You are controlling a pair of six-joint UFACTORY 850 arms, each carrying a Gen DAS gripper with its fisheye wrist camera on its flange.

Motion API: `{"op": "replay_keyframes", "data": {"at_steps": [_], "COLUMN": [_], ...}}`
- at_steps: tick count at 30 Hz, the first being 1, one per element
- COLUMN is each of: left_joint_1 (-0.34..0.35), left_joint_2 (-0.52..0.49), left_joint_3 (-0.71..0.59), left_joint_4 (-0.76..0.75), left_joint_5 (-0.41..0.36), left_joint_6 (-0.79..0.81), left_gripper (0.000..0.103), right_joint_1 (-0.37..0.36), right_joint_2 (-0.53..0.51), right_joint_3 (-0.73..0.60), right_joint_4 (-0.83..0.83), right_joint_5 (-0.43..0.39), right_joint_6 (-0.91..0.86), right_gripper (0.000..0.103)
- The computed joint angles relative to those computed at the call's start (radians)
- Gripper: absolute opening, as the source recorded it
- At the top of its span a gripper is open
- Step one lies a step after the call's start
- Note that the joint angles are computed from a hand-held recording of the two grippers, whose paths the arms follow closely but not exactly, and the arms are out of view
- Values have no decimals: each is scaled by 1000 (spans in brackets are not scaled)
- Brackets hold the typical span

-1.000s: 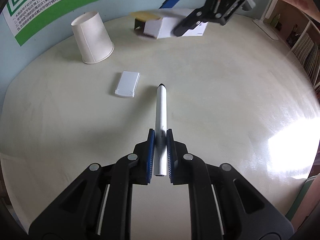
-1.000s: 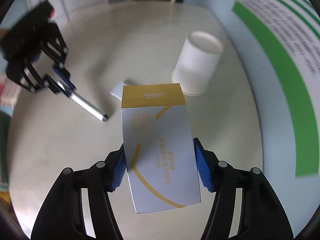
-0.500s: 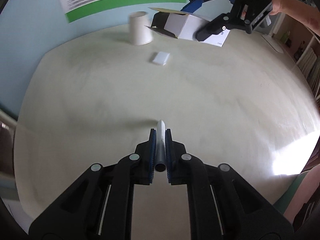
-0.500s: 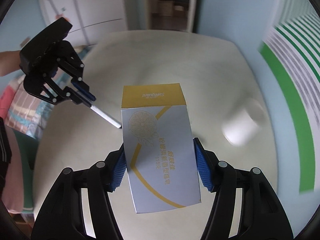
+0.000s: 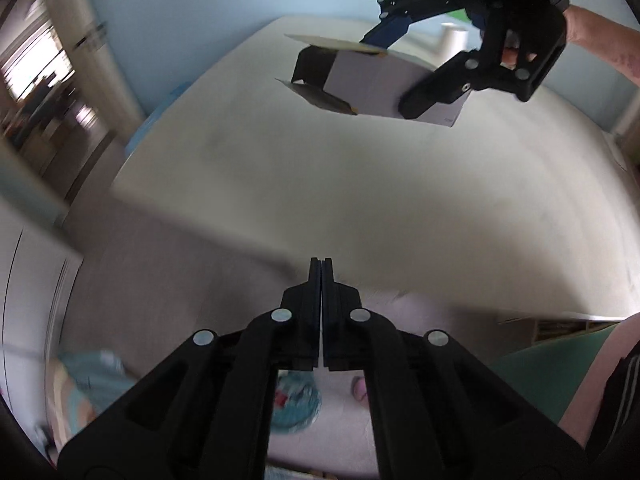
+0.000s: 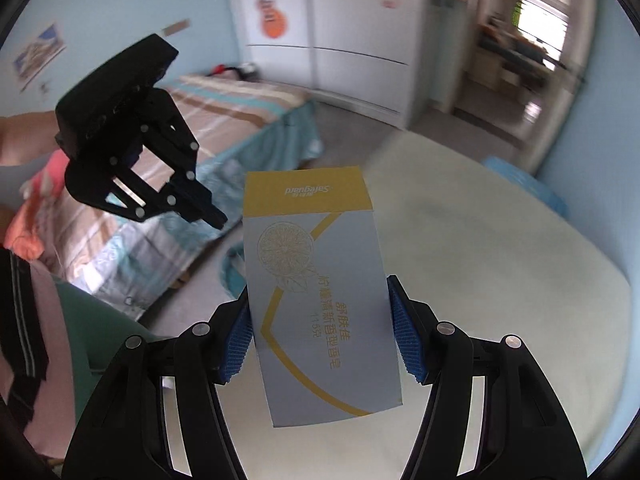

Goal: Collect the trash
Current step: 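Carry the marker and white-gold box over the teal bin and open both tools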

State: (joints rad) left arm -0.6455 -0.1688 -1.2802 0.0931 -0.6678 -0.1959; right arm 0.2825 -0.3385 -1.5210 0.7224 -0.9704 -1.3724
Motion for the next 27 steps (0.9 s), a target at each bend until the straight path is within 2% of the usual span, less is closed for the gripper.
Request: {"op": "replay_keyframes", "data": {"at_steps": [4,10,17,23,27], "left_joint_1": [39,103,132,182,210], "left_joint_2": [116,219,256,296,296], "left_joint_3": [158,311,409,517,584], "left_joint_4": [30,-2,-12,-51,-67], "left_joint_5": [33,60,39,69,97], "left_joint_6": [-96,-149,-159,-177,-177], "left_gripper": [0,0,0,0,3], "right_joint_1": [98,167,246,327,384], "right_joint_2": [-74,-113,-140,-180,-248], "right_joint_3": [-96,-138,-122,-88,-68], "right_joint_4": [12,-42,-97,-115,-131], "right_joint_5": [-11,-20,17,63,115], "right_joint_6": [52,115,227,317,405], "right_gripper": [62,63,63,63,64]}}
